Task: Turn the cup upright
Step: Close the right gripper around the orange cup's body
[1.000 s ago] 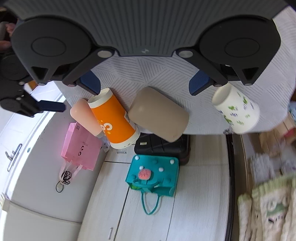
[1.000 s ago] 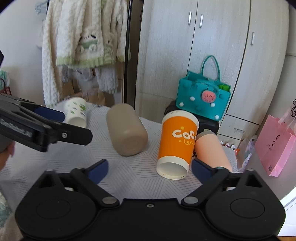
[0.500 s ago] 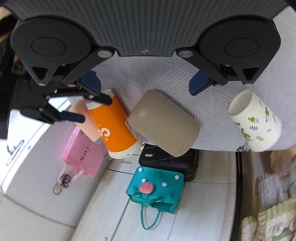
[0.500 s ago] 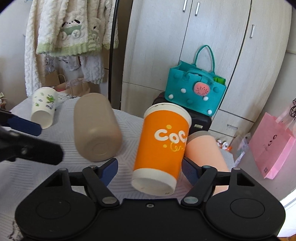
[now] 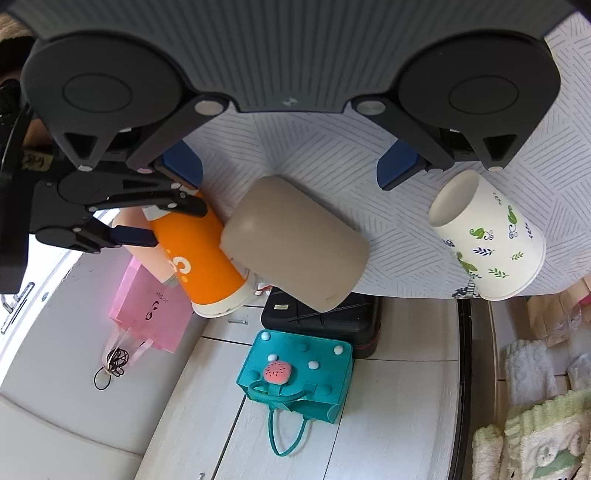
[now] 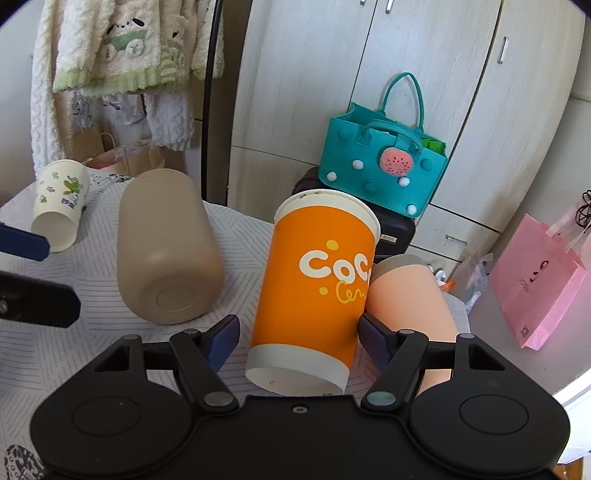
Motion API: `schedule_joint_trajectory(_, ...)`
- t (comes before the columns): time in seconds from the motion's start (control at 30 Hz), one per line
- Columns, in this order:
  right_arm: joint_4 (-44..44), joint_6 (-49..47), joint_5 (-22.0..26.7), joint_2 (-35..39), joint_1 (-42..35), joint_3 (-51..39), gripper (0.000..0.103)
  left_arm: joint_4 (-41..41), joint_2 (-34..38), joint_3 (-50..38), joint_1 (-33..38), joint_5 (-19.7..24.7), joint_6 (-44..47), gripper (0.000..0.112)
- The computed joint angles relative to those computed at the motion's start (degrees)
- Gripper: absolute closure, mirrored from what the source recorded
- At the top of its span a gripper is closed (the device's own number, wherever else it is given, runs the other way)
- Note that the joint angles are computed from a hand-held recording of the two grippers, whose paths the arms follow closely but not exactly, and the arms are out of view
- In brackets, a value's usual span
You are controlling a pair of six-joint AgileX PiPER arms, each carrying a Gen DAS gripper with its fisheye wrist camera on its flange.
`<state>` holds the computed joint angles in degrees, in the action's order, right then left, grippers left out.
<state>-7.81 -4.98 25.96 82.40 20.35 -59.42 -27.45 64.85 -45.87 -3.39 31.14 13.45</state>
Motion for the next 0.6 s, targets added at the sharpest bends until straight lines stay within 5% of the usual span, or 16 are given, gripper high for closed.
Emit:
schedule_joint_trajectory(0.27, -2.4, 3.1, -0.7, -1.2, 1.0, 1.3, 0.033, -6.1, -1.1, 1.3, 3.5, 2.3, 7.4, 0.010)
schedule_joint_trajectory(0.6, -11.9, 13.5, -1.0, -8.9, 4.2, 6.5, 0.036, -3.3, -4.7, 3.4, 3.3, 3.5, 4.9, 0.009)
